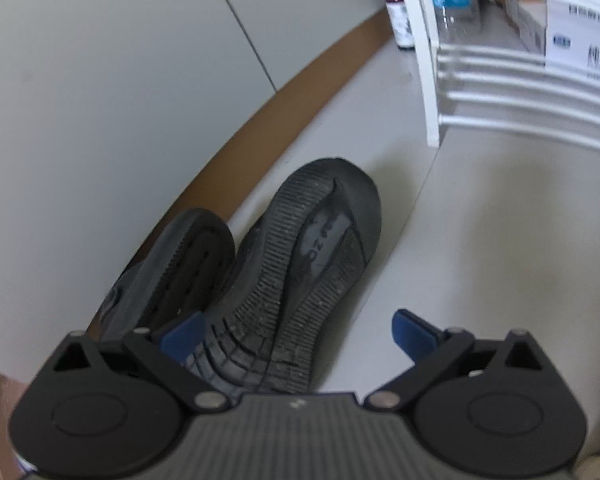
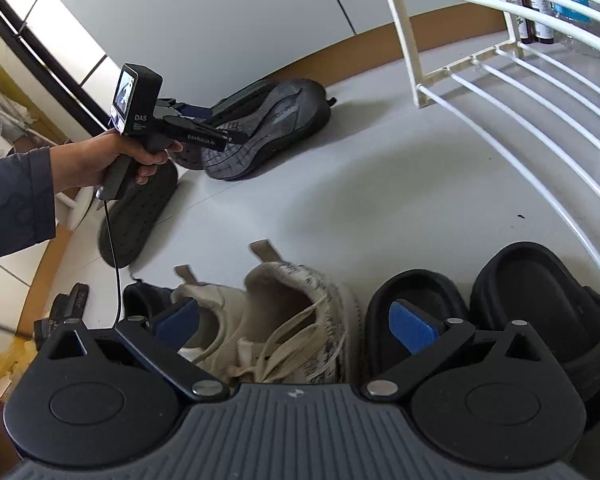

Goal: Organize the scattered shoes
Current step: 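Move the left tool to the black ZOOM-soled sneaker by the wall, then close the left tool on the ZOOM sneaker's sole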

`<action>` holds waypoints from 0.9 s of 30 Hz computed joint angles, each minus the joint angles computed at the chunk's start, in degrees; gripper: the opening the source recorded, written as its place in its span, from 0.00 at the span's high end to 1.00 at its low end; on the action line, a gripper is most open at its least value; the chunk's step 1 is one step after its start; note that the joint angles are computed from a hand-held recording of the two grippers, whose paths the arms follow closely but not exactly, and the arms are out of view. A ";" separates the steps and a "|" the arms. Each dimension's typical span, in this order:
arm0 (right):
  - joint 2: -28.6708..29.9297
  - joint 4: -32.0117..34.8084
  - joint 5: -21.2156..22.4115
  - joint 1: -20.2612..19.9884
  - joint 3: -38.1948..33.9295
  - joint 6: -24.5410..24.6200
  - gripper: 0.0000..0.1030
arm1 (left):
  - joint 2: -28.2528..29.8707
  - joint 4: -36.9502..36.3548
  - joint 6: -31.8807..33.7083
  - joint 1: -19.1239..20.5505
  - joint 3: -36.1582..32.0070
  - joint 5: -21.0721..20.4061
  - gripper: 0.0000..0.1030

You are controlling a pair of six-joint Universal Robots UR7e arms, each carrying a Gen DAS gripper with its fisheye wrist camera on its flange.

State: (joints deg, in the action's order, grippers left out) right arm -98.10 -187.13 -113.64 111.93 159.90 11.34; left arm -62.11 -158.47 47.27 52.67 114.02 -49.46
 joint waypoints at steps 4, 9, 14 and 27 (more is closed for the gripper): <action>1.82 -2.06 2.06 -2.62 -0.43 -2.11 0.00 | 3.27 -2.47 5.52 0.79 -1.60 1.90 0.01; 3.78 -4.02 4.30 -5.11 -1.11 -4.50 0.00 | 6.03 -2.73 8.63 1.54 -3.62 2.36 0.01; 4.62 -4.64 5.22 -6.62 -1.11 -5.16 0.00 | 8.69 -9.27 15.92 2.23 -3.32 3.34 0.01; 5.66 -4.77 4.75 -8.79 -1.14 -6.67 0.00 | 13.09 -14.50 21.81 4.79 -5.22 4.67 0.02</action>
State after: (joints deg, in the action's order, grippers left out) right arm -92.44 -191.90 -108.89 103.13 158.76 4.67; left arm -49.03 -172.97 69.08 57.45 108.80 -44.80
